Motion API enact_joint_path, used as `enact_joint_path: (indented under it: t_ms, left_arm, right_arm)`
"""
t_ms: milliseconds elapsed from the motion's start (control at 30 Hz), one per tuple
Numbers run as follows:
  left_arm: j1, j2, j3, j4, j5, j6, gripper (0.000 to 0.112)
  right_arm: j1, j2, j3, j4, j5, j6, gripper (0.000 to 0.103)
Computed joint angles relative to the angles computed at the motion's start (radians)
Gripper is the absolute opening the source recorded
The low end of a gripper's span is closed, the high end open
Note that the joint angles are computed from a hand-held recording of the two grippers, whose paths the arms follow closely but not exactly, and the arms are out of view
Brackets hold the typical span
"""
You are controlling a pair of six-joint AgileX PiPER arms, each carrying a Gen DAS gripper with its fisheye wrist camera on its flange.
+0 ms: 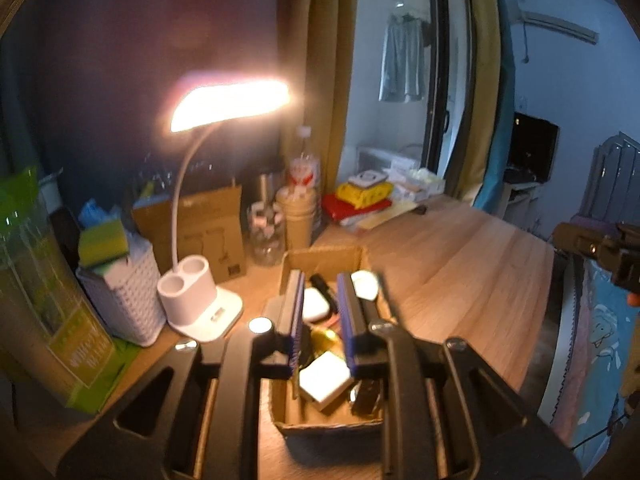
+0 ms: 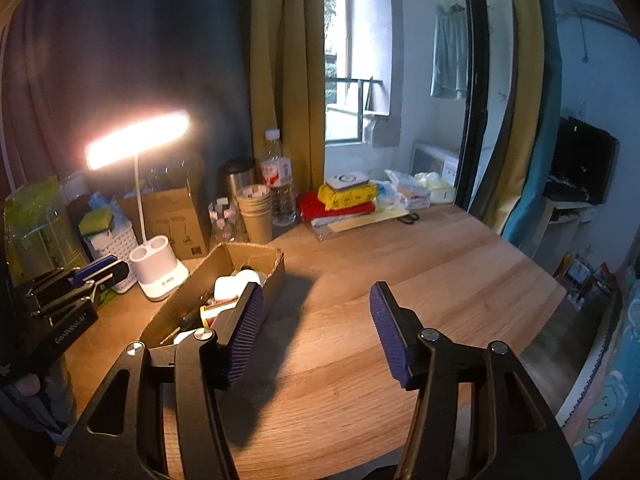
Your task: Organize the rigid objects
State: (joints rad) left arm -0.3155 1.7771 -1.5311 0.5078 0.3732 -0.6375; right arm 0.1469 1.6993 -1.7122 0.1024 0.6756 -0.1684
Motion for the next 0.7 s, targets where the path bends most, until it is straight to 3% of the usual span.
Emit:
enact_joint_path:
  t_ms: [333, 600, 700]
  left_arm:
    - [-0.053, -0.075, -0.017, -0.009, 0.020, 0.020, 0.019]
    - [-0.106, -0.089, 0.008, 0.056, 0.020, -0.020, 0.020]
    - [-0.126, -0.095, 0.036, 0.090, 0.000, -0.056, 0.021]
  right_arm:
    - [-0.011, -0.152, 0.132, -0.036, -0.099, 0.078, 0.059]
    - [0.011, -0.270, 0.306, -0.221, -0.205, 0.268, 0.060]
    - [0.020, -0.305, 0.360, -0.293, -0.231, 0.337, 0.065]
